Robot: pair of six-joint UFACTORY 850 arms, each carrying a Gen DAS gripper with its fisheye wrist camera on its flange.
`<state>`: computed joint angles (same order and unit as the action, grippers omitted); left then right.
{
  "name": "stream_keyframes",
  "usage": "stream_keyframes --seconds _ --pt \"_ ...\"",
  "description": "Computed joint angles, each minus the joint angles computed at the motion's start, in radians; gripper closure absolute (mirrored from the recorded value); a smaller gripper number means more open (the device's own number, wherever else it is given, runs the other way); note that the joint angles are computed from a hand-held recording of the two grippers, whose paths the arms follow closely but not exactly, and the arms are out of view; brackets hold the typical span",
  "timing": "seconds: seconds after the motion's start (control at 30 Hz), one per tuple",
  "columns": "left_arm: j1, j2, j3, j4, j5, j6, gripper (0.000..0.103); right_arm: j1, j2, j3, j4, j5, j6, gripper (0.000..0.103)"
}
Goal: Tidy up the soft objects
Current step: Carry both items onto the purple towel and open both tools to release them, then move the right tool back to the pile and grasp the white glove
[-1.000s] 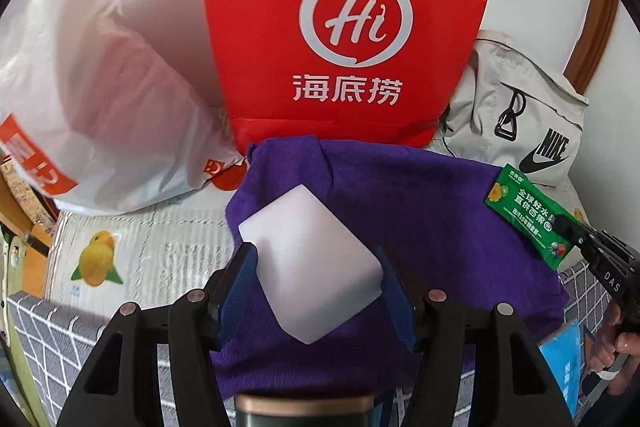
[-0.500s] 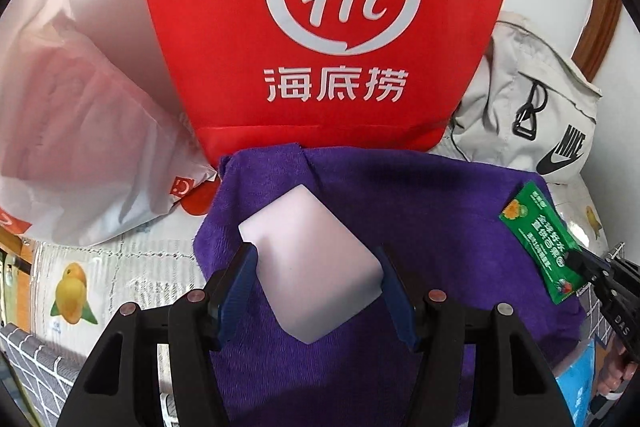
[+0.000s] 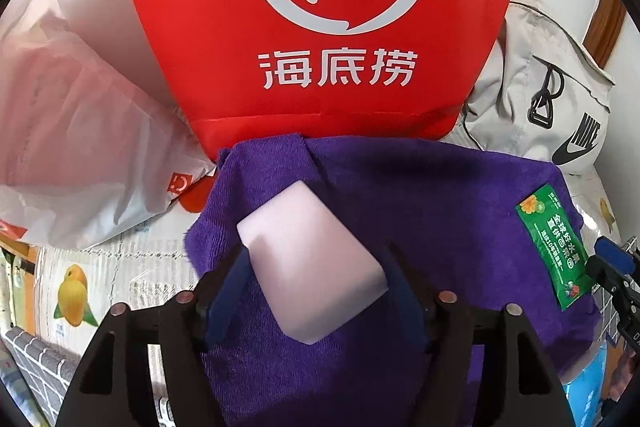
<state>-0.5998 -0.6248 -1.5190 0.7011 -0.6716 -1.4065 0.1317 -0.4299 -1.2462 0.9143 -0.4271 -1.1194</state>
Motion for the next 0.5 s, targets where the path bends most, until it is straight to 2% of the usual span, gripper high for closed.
stream_keyframes --seconds 0.03,0.13,0.3,0.37,0.4,0.5 --pt "-0.003 0.003 0.001 -0.002 -0.015 0.007 0.026 0.002 0.004 0.004 -0.008 0.008 0.005 0.061" --pt "-0.021 0.004 -0.002 0.017 -0.069 0.003 0.026 0.003 0.012 0.011 0.005 0.006 -0.014 0.059" --pt "-0.042 -0.011 -0.038 -0.027 -0.166 0.058 0.026 0.001 0.035 0.030 0.045 0.007 -0.046 0.047" --pt "-0.055 -0.001 -0.032 -0.017 -0.172 0.050 0.025 0.000 0.049 0.043 0.066 0.011 -0.070 0.044" --pt "-0.062 0.011 -0.019 -0.007 -0.173 0.036 0.025 0.001 0.056 0.049 0.075 0.017 -0.080 0.039" --pt "-0.082 0.039 0.004 0.011 -0.186 -0.002 0.026 0.014 0.087 0.077 0.076 0.062 -0.091 0.032"
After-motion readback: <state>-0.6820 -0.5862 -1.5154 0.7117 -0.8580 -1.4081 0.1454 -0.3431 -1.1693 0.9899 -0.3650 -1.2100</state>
